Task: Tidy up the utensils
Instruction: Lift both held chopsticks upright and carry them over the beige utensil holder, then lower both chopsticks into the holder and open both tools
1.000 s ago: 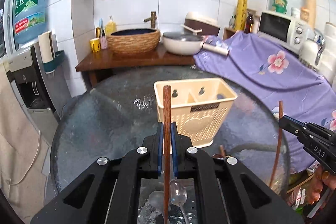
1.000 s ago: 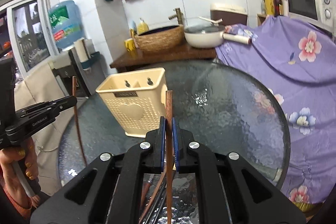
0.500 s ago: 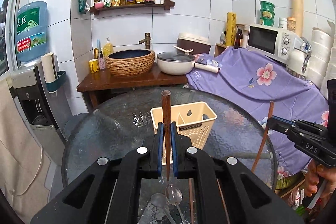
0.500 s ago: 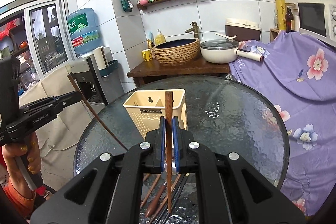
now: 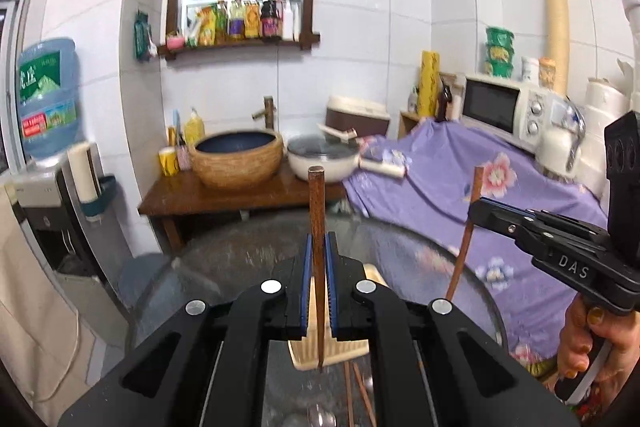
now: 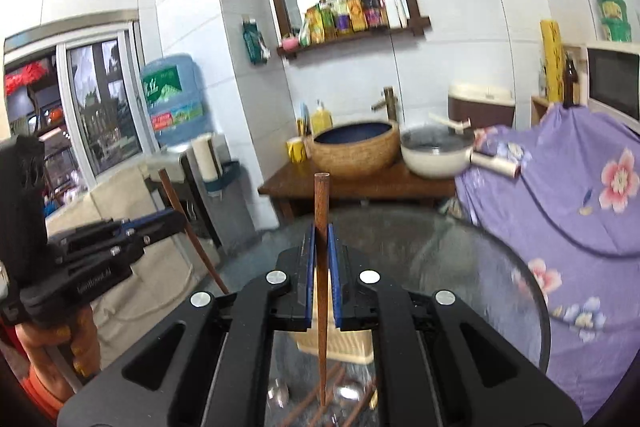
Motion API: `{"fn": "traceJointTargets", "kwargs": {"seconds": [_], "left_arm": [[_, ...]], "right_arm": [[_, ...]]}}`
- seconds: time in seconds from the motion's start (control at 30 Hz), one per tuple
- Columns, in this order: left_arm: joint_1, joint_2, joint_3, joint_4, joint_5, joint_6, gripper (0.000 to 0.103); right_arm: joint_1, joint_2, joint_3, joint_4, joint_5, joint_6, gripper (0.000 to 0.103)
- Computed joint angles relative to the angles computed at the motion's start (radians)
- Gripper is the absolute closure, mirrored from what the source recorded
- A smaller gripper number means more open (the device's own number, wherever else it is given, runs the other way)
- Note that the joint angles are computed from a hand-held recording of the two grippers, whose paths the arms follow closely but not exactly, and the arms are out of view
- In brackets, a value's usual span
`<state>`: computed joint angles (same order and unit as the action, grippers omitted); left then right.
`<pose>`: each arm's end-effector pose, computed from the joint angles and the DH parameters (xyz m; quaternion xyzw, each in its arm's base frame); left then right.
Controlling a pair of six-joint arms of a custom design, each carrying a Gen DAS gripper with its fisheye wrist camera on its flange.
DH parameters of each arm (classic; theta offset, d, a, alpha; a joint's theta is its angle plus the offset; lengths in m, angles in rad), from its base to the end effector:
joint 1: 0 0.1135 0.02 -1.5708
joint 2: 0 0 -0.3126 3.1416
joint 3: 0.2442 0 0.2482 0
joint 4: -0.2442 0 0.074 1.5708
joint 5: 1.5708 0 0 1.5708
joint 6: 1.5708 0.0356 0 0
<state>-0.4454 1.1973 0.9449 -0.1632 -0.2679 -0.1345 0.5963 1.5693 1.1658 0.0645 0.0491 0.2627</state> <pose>0.2326 -0.1006 0.3588 0.0565 0.8315 -0.0475 0.5505 0.3054 0.2052 0.3503 -0.1215 0.8070 0.2223 0.5334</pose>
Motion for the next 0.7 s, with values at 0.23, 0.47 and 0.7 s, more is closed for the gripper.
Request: {"fn": "traceJointTargets", "kwargs": {"seconds": [0.23,0.47,0.7], "left_arm": [[0.041,0.107,0.178,-0.025,0.015,-0.007,0.096],[0.075,0.222,0.176,0.038,0.007,-0.03,0.096],[0.118,0.323,0.094,0.128,0.058,-0.054,0.096]], "right_arm": [[0.003,0.131,0.282,-0.075,0.113,-0.028,0.096],[0.016,0.276,0.328,0.006,0.179,-0.046,0.096],[0.012,0.372,0.285,0.063,0.165,-0.023,0.096]]}}
